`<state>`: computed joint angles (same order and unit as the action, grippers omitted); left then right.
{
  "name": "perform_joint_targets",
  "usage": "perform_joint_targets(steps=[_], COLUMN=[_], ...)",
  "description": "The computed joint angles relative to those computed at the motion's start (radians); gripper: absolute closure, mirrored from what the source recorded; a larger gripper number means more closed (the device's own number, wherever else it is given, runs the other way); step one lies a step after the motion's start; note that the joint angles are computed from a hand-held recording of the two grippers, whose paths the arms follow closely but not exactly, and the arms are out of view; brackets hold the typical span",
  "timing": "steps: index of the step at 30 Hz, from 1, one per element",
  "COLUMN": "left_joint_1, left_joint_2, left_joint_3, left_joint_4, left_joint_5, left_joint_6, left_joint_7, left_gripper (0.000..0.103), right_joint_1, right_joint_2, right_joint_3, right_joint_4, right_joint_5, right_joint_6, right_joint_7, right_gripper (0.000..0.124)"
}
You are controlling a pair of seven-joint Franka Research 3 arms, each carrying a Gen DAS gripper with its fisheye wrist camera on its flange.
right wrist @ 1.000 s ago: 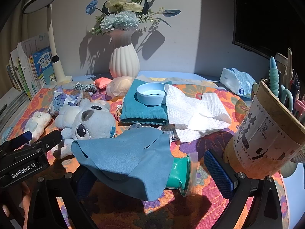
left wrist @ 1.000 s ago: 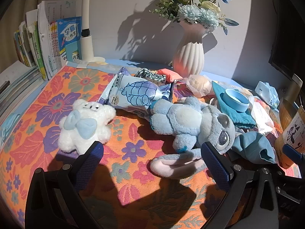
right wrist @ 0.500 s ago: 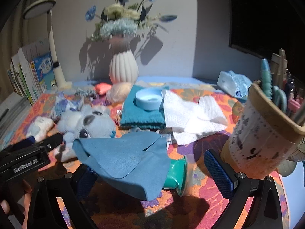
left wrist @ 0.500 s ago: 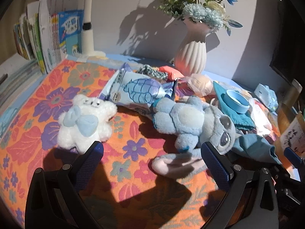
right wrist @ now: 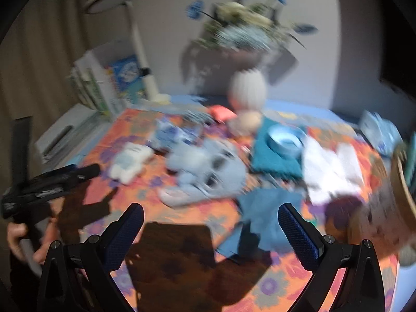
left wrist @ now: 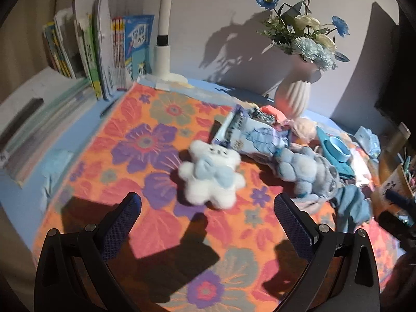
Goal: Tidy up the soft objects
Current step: 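Grasp the grey koala plush with the right tool while the left tool grasps the white bear plush, then carry both plushes to the glass bowl and open both tools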
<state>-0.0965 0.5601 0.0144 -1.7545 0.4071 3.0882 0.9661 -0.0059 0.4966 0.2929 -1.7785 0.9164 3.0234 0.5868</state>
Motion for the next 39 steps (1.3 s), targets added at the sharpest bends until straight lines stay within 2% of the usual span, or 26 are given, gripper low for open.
perform_joint_targets(steps=[1,3,4,5,6,8,11,15,16,17,18,19,20,22,26,33,39], left_joint_1=[-0.011,-0.006,0.008,0.029,0.052,0.07,0.045,0.038,0.032,0.025,0.025,0.036,0.038,0.03,-0.025,-0.043,-0.08], left_joint_2=[0.016,0.06,0.077,0.109,0.136,0.193,0.255,0.31,0.32,0.326,0.329,0.335,0.333,0.317,0.287,0.172,0.073], left_joint_3=[0.007,-0.006,-0.022,-0.05,-0.079,-0.107,-0.079,-0.08,-0.074,-0.066,-0.069,-0.088,-0.093,-0.086,-0.018,-0.002,0.005], left_joint_4=[0.035,0.118,0.143,0.187,0.222,0.299,0.385,0.463,0.475,0.481,0.484,0.49,0.485,0.454,0.413,0.243,0.108], left_joint_5=[0.002,-0.007,-0.016,-0.034,-0.058,-0.096,-0.1,-0.11,-0.108,-0.104,-0.104,-0.111,-0.114,-0.107,-0.063,0.0,0.048], left_joint_6=[-0.04,-0.129,-0.154,-0.18,-0.199,-0.247,-0.294,-0.338,-0.337,-0.334,-0.332,-0.332,-0.326,-0.287,-0.261,-0.151,-0.043], left_joint_7=[0.002,0.016,0.029,0.05,0.074,0.101,0.097,0.112,0.108,0.101,0.105,0.128,0.136,0.134,0.07,0.008,-0.018], left_gripper=[0.001,0.001,0.001,0.001,0.001,0.001,0.002,0.003,0.005,0.008,0.018,0.028,0.031,0.052,0.059,0.059,0.059], right_joint_1=[0.019,0.112,0.159,0.175,0.168,0.152,0.149,0.17,0.165,0.157,0.147,0.159,0.17,0.19,0.133,0.076,0.059], right_joint_2=[0.005,0.037,0.076,0.112,0.156,0.229,0.315,0.404,0.422,0.438,0.45,0.454,0.449,0.425,0.389,0.243,0.112], right_joint_3=[-0.018,-0.127,-0.192,-0.223,-0.227,-0.218,-0.214,-0.237,-0.231,-0.219,-0.207,-0.221,-0.235,-0.26,-0.192,-0.119,-0.119], right_joint_4=[0.014,0.068,0.124,0.179,0.247,0.354,0.476,0.597,0.623,0.646,0.662,0.663,0.65,0.602,0.543,0.331,0.16], right_joint_5=[-0.025,-0.148,-0.234,-0.279,-0.311,-0.356,-0.426,-0.521,-0.531,-0.535,-0.535,-0.551,-0.569,-0.601,-0.558,-0.439,-0.37], right_joint_6=[-0.006,-0.038,-0.077,-0.128,-0.194,-0.271,-0.331,-0.375,-0.388,-0.403,-0.419,-0.411,-0.392,-0.337,-0.322,-0.199,-0.125], right_joint_7=[0.019,0.151,0.244,0.291,0.323,0.369,0.426,0.503,0.513,0.517,0.517,0.535,0.548,0.575,0.558,0.497,0.493], right_gripper=[0.021,0.021,0.021,0.021,0.022,0.023,0.023,0.023,0.025,0.033,0.035,0.039,0.047,0.057,0.06,0.06,0.06])
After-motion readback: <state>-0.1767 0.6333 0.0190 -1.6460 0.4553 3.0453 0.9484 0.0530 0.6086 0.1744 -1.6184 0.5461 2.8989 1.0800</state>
